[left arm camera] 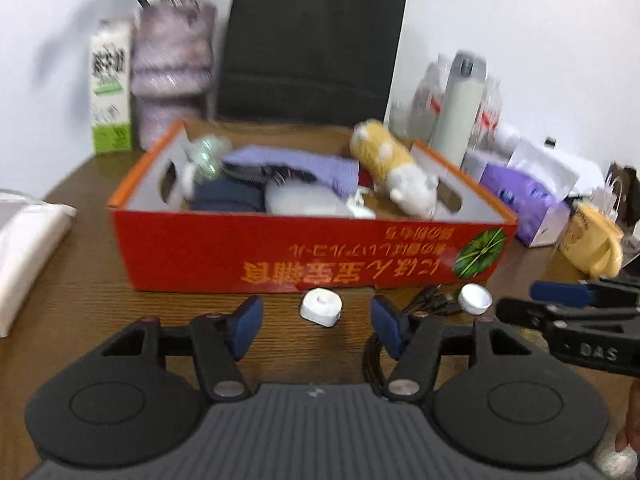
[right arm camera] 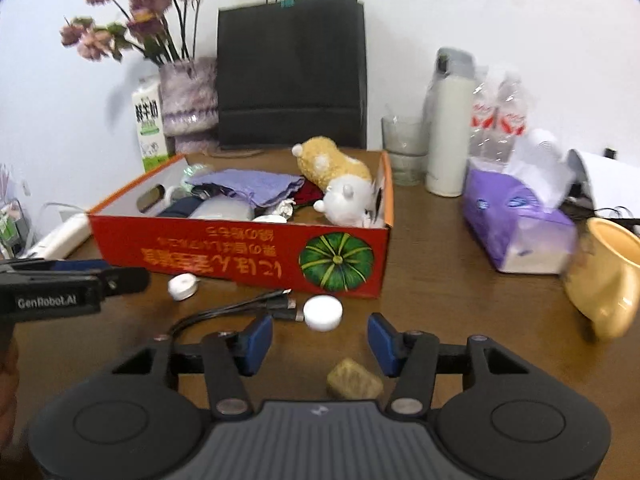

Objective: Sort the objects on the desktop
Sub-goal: 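Grasp a small white cap with the left tool while the right tool grasps another white cap, then lift both white caps up off the table with both tools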

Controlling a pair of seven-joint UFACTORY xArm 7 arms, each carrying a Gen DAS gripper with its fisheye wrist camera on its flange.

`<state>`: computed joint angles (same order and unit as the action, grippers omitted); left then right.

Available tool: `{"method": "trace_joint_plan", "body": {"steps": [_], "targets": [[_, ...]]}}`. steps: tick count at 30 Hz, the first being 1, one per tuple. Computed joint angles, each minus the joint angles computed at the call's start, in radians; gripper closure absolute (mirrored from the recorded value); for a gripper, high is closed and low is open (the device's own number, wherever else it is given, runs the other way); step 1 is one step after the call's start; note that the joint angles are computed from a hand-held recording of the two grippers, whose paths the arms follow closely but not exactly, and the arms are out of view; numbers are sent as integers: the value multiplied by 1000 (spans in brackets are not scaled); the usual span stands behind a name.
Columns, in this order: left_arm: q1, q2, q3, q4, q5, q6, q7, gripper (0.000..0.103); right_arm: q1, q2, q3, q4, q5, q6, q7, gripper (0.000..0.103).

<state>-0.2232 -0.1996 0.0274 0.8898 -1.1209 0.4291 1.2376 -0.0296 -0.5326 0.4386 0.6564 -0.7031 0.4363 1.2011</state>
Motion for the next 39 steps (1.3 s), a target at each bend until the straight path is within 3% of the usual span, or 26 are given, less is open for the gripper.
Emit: {"method": "trace_joint_plan", "body": {"steps": [3, 4, 6, 11, 13, 17, 25, 27, 31, 34, 37, 39], "targets": [[-14, 44, -24, 17, 12, -48, 14, 43, -9, 78, -33, 22, -2, -45, -20, 61], [-14, 58, -30, 26, 20, -57, 7, 47, -15, 96, -36, 27, -8, -53, -14, 62], [-5, 88, -43, 45, 63, -62, -53, 64, -18, 130, -37, 45, -20, -42, -5, 64], [2, 97, -51, 50, 29, -87, -20, 74, -25, 163, -42, 59, -117, -57, 67, 70], [5, 96, -48, 51, 9, -76, -12, 75, -30, 162, -30, 59, -171, -46, 117, 75], [11, 91, -49, 48, -8, -72, -5, 76, -9, 153, -57, 50, -197, -43, 158, 76], [2, 72, -50, 26, -22, -123, 8, 76, -21, 85, -20, 36, -346, -28, 294, 76], [-9, 45, -40, 9, -79, -133, 65, 76, -19, 76, -8, 39, -384, -24, 310, 76], [-16, -76, -14, -78, -80, -108, 48, 76, 23, 33, 9, 30, -378, 45, 334, 76], [-22, -217, 15, -181, -21, -79, -7, 76, 61, -55, 24, -15, -343, 56, 367, 76], [18, -349, 36, -268, 138, 37, -133, 76, 109, -107, 62, -44, -256, 101, 336, 76], [47, -430, 35, -325, 225, 63, -199, 76, 142, -142, 104, -52, -200, 145, 320, 76]]}}
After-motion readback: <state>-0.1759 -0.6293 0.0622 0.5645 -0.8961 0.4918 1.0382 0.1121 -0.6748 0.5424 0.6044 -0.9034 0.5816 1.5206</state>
